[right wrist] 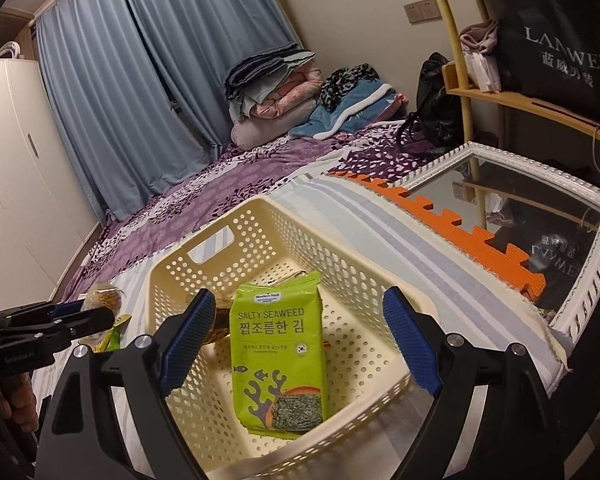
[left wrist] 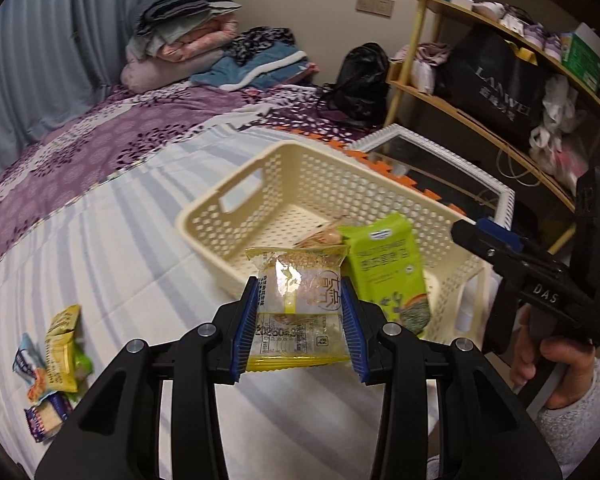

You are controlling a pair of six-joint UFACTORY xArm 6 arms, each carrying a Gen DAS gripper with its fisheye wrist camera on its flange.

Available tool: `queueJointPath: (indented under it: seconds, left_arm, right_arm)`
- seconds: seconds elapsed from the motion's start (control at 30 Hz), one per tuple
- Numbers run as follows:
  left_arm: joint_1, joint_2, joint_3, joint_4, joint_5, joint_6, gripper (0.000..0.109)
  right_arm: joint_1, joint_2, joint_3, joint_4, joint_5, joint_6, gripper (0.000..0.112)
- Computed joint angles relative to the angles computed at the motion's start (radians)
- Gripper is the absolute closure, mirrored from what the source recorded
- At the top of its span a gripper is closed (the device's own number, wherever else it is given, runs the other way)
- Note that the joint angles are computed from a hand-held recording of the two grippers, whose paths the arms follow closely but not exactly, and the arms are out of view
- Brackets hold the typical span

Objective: Organize snacks
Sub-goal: 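Carry the seaweed bag into the basket and open the right tool while the left tool carries the cake, then release the yellow-wrapped cake into the basket with the left tool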

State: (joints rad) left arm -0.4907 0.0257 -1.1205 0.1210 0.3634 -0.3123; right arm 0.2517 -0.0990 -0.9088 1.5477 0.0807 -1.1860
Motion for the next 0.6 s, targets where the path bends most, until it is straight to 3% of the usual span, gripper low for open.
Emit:
queueJointPath:
  seconds: [0.2,0.27,0.3,0.6]
  left_arm:
    - [-0.040,0.068,-0.057,-0.123,-0.023,0.111,0.066]
    - [-0.049,0.077,-0.057,-0.185,-0.059,0.159,0.038]
    - [-0.048,0.073,-0.048,-0.195,-0.076,0.166,0.033]
    - [0.004,0.047,-0.027,-0.015,-0.043,-0.029,0.028]
  right_arm:
    - [-0.011,-0.018,0.023,0.013,-0.004,-0.010,0.027]
    - [-0.017,-0.020,0.024,0.034,0.004,-0.031,0.027]
    - [-0.016,-0.020,0.025,0.039,-0.005,-0.035,0.027]
    - [0.000,-0.018,0.017,0.076,-0.011,-0.066,0.027]
